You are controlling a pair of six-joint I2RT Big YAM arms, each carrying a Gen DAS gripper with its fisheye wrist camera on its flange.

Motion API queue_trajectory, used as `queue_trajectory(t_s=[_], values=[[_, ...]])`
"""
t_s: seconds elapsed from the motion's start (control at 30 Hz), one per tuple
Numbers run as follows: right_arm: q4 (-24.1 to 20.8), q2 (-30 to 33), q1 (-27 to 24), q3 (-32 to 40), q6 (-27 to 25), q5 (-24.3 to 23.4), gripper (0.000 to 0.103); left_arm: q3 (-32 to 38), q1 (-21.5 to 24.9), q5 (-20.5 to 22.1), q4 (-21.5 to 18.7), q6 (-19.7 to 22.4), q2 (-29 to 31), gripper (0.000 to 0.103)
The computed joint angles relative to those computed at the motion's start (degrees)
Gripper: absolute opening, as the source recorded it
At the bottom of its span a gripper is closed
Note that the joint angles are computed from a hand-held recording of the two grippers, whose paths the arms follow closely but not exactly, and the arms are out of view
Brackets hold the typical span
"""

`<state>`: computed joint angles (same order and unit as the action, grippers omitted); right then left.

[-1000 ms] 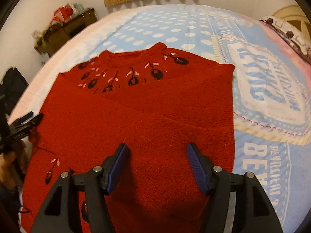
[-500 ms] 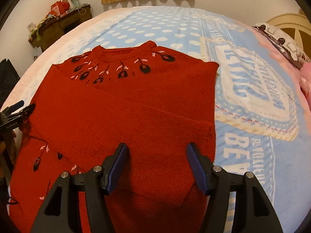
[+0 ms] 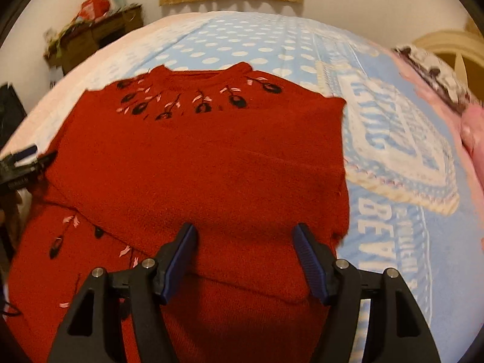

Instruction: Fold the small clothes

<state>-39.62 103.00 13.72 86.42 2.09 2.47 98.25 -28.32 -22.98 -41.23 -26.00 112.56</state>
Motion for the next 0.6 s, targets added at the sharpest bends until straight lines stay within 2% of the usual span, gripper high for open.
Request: queue_trajectory(t_s=[0.27, 0.47, 0.5, 0.6], values=[[1.7, -3.4, -0.2, -4.1, 0.9, -0.2, 0.068, 0.2, -0.6, 0.4, -1.3, 0.3, -0.7, 0.103], [0.4, -4.4, 0.2, -5.6, 0.1, 1.9, 0.07, -1.3, -1.2, 1.0, -0.6, -0.3, -1.9, 0.103], [0.5, -4.8, 0.1, -6.1, 0.6, 1.7, 0.07, -1.8, -1.3, 1.2, -0.4, -0.7, -2.3, 0.103], [1.8, -7.4, -0.1, -8.5, 1.7, 1.1, 0.07, -5.9, -1.9, 2.4, 3.8, -1.9, -5.6, 0.103]])
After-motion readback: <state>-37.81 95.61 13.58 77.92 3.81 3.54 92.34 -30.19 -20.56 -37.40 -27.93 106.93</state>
